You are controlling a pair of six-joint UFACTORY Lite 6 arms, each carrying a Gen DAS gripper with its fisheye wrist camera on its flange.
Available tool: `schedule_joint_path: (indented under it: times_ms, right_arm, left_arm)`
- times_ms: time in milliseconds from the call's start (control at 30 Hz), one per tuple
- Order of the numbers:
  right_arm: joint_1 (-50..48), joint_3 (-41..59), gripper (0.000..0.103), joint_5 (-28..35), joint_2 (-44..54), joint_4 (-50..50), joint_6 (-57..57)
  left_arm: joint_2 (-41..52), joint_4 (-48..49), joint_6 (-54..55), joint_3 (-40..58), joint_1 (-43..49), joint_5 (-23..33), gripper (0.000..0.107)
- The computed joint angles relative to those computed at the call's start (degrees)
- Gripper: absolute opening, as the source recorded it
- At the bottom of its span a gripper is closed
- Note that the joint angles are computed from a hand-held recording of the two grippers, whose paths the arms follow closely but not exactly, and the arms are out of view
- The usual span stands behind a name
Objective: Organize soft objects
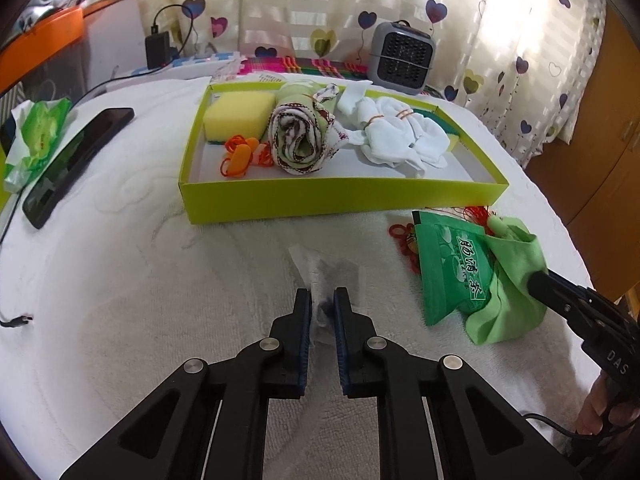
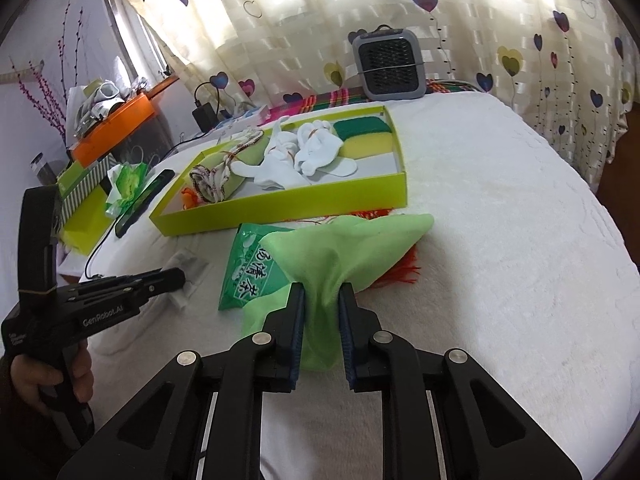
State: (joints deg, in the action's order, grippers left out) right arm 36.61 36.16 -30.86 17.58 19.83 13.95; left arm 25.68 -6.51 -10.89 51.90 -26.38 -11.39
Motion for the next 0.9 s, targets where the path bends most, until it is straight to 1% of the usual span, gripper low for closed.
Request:
schedule_joint_path:
  times_ms: [67, 267, 433, 700, 900]
  right_arm:
    - [0.85, -1.71, 0.017, -0.73, -1.63, 3.24, -2.55]
    - [0.99, -7.28, 0.017, -2.47, -6.95, 6.44, -2.77]
    - [1.11, -9.41, 0.017, -2.84, -9.44, 9.87, -4.79]
    - [1.51, -13.22, 0.016, -4.20, -15.59, 15.67, -9.26]
    - [2.19, -13.91, 0.012, -4.77, -18.62, 19.29, -12.77]
  left_arm:
    - [-0.26, 1.91, -1.73, -0.36, 0.11, -0.37, 0.010]
    - [-0.79, 5.05, -4.80, -1.22, 0.33, -1.08, 0.010]
    - [-1.80, 7.75, -7.30, -2.55, 0.76, -1.94, 0.009]
    - [-5.48, 8.79, -8.14, -5.49, 1.60, -3.42, 0.008]
    - [-8.10, 10.04, -9.02, -6.76, 2.42, -3.41, 0.008]
